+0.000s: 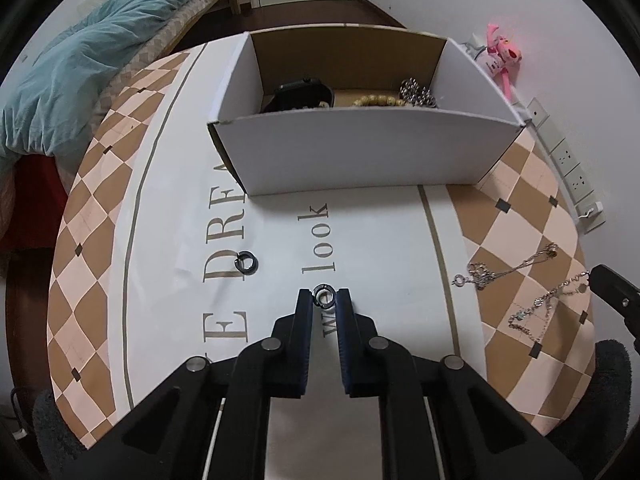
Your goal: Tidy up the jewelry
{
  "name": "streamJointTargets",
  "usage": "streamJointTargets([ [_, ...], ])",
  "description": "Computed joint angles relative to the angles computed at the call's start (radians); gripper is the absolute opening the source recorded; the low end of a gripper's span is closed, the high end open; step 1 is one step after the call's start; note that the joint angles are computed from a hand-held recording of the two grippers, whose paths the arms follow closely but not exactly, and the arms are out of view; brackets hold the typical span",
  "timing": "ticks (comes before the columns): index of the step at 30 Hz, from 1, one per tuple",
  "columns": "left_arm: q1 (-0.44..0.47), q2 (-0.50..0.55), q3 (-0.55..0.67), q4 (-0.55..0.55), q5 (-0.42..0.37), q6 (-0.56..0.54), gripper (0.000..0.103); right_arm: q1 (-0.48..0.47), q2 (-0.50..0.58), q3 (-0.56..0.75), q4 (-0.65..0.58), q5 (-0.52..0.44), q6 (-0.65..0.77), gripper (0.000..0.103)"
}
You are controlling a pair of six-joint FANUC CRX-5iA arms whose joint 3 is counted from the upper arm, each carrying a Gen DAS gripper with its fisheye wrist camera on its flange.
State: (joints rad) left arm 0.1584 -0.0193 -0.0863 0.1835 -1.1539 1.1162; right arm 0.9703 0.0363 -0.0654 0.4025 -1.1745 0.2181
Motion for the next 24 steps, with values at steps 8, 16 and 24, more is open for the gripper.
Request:
streamJointTargets([
  [8,0.028,-0.055,-0.017,0.068,0.016,-0.06,0.009,0.017,-0.028,0.016,0.033,0.013,-0.002,0.0],
  [16,0.062,-0.088,0.017,0.189,0.015,-0.129,0.009,0.004,-0.02,0.114,0.079,0.04,0.061,0.0],
  [24,0.082,-0.016,0.144,0.258,-0.007,-0.133,0.009,-0.074,0.078,0.329,0.052,0.081,0.232,0.0],
])
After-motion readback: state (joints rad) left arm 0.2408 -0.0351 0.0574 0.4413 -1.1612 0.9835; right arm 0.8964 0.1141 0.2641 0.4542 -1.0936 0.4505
